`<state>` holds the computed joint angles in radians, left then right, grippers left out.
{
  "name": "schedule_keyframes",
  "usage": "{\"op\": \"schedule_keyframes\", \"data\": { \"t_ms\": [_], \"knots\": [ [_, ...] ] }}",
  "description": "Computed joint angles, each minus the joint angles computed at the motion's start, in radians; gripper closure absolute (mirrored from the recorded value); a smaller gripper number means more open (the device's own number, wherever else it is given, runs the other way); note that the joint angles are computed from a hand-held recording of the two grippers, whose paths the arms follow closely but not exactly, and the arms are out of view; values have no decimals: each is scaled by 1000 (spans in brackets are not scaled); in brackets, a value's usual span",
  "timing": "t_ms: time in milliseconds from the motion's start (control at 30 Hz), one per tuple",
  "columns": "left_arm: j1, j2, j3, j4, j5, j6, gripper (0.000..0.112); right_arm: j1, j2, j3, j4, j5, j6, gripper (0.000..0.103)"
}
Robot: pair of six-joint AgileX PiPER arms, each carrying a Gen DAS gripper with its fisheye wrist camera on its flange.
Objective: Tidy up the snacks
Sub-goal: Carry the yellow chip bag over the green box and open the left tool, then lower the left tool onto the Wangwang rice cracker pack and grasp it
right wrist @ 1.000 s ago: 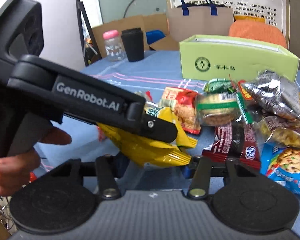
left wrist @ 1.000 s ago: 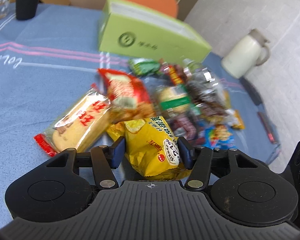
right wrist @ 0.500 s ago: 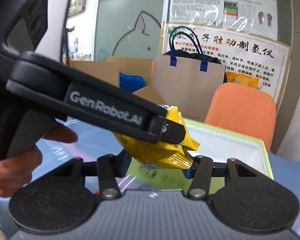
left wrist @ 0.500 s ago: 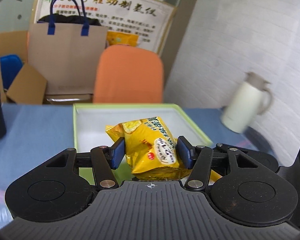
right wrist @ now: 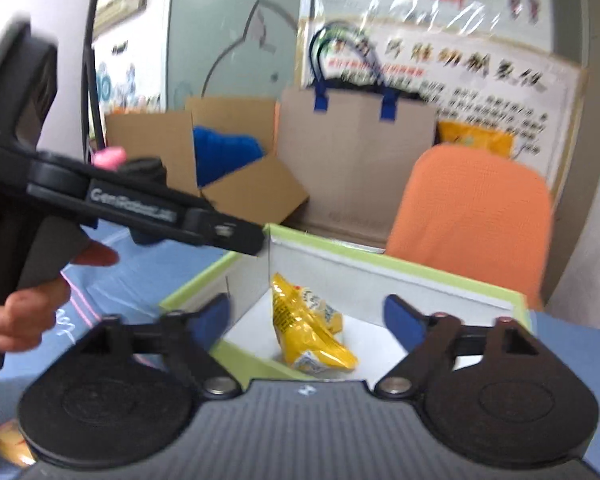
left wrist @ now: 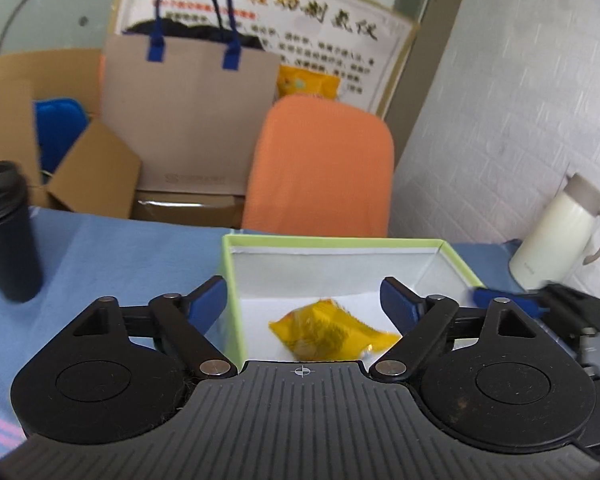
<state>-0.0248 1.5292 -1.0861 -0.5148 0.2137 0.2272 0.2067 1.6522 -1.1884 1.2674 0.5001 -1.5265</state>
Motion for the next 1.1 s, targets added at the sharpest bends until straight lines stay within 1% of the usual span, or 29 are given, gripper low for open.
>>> {"op": "schedule_keyframes", "data": {
  "t_ms": [33, 67, 100, 167, 200, 300, 333, 367, 400, 467, 567, 600, 633, 667, 733, 800, 867, 933, 967, 1033, 1067, 1100],
  "knots": [
    [6, -44, 45, -51, 1, 49, 40, -12, -57, 72, 58, 6, -65, 8],
    [15, -88, 95, -139, 4, 135, 39, -21, -104, 131, 97, 11, -104, 8],
    [24, -137, 144, -187, 15, 181, 39, -28, -154, 196, 128, 22, -133, 7],
    [35, -232, 246, -221, 32, 218, 38, -39, -255, 332, 168, 57, -168, 2],
    [39, -279, 297, -216, 39, 219, 37, -35, -304, 399, 181, 66, -176, 1],
    [43, -405, 436, -58, 77, 89, 37, 30, -415, 552, 166, 67, -123, 1],
    [51, -443, 479, -31, 96, 81, 37, 70, -458, 609, 163, 61, -93, 1],
    [71, -472, 515, -37, 132, 112, 39, 109, -493, 657, 158, 64, -61, 1],
    [103, -494, 544, -82, 176, 183, 40, 157, -493, 679, 158, 70, -36, 1],
    [193, -519, 588, -189, 271, 347, 49, 267, -478, 707, 209, 48, -24, 1],
    [340, -532, 623, -301, 419, 535, 54, 420, -394, 680, 295, -23, -62, 1],
    [398, -531, 628, -341, 476, 603, 54, 471, -356, 657, 301, -72, -55, 1],
    [460, -522, 633, -385, 541, 686, 54, 509, -331, 645, 318, -111, -68, 2],
    [519, -510, 634, -414, 611, 753, 55, 521, -299, 624, 312, -126, -68, 2],
    [571, -507, 645, -431, 683, 796, 56, 552, -258, 590, 294, -171, -46, 2],
    [581, -527, 664, -442, 717, 832, 57, 553, -238, 582, 330, -181, -94, 2],
    [572, -544, 677, -452, 762, 858, 57, 556, -240, 570, 290, -206, -59, 1],
    [557, -585, 690, -452, 782, 851, 56, 546, -258, 586, 249, -223, -46, 1],
    [549, -599, 689, -450, 794, 845, 57, 533, -273, 596, 204, -217, -1, 1],
    [531, -643, 694, -446, 778, 815, 54, 506, -294, 621, 216, -192, -1, 1],
    [531, -657, 696, -449, 762, 802, 50, 501, -299, 629, 232, -192, -5, 1],
    [511, -663, 693, -444, 720, 757, 48, 500, -293, 628, 261, -193, -24, 1]
  ]
}}
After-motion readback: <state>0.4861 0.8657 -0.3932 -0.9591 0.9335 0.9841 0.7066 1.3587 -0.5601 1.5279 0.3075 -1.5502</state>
